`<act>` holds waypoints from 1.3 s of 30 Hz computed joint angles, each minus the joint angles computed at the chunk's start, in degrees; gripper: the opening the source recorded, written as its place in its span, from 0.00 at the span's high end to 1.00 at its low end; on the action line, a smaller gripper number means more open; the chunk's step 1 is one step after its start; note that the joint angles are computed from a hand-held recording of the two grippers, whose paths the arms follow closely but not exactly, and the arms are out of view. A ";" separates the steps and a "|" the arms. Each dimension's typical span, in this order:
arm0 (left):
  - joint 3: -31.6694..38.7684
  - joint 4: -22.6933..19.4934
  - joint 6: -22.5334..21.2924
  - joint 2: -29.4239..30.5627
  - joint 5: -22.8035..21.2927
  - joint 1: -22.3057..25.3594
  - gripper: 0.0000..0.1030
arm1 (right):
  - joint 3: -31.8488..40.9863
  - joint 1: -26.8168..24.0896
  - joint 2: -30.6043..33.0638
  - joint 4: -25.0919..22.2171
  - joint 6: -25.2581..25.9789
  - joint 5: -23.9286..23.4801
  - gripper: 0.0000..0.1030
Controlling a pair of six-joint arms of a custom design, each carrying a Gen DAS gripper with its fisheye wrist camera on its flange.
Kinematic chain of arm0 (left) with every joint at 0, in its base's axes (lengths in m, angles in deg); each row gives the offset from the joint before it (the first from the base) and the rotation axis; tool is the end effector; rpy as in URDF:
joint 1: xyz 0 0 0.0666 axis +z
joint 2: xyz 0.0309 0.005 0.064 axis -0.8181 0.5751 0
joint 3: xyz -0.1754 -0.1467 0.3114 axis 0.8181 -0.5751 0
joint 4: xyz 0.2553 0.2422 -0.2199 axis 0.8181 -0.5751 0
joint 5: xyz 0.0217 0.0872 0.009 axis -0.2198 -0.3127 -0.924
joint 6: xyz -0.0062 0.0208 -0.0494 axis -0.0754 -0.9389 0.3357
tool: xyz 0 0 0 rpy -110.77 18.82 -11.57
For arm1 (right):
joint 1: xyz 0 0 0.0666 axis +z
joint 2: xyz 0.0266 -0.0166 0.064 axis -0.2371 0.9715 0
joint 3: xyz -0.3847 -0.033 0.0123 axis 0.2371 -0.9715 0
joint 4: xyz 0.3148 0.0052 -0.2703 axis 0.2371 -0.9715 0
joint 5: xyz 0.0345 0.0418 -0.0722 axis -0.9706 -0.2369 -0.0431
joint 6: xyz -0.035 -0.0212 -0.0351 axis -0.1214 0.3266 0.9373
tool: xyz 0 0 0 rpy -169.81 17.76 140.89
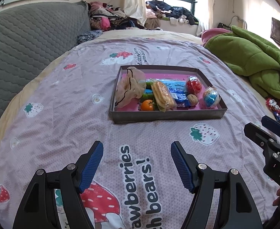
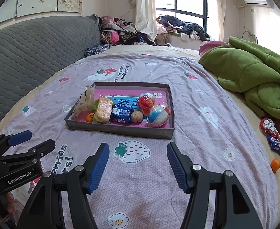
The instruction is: Organize objects
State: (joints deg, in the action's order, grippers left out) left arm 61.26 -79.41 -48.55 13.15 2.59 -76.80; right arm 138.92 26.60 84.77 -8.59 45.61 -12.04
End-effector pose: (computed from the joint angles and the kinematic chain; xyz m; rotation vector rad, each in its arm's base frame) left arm 0.3157 -0.1106 0.5084 -0.4008 2.3522 0.1314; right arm 0.3691 0.3059 0.5291 -0.5642 2.2394 0.2730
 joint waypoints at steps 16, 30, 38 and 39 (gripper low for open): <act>-4.50 5.14 -0.97 -1.90 -0.53 -0.53 0.27 | -3.93 -0.58 -0.33 2.53 -1.39 -0.37 0.40; -7.89 6.84 -0.30 -2.82 -0.84 -0.07 0.28 | -7.36 -0.90 -1.09 4.23 -2.10 -0.47 0.40; -8.84 7.51 -0.20 -3.03 0.28 0.13 0.28 | -7.69 -0.93 -1.12 4.51 -2.14 -0.56 0.40; -8.90 7.47 -0.16 -2.99 0.15 0.12 0.27 | -7.68 -0.93 -1.10 4.48 -2.12 -0.50 0.40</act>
State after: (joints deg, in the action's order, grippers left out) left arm 52.36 -71.94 -48.71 10.16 2.75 -76.68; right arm 131.23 25.67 83.67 -4.11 43.48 -12.55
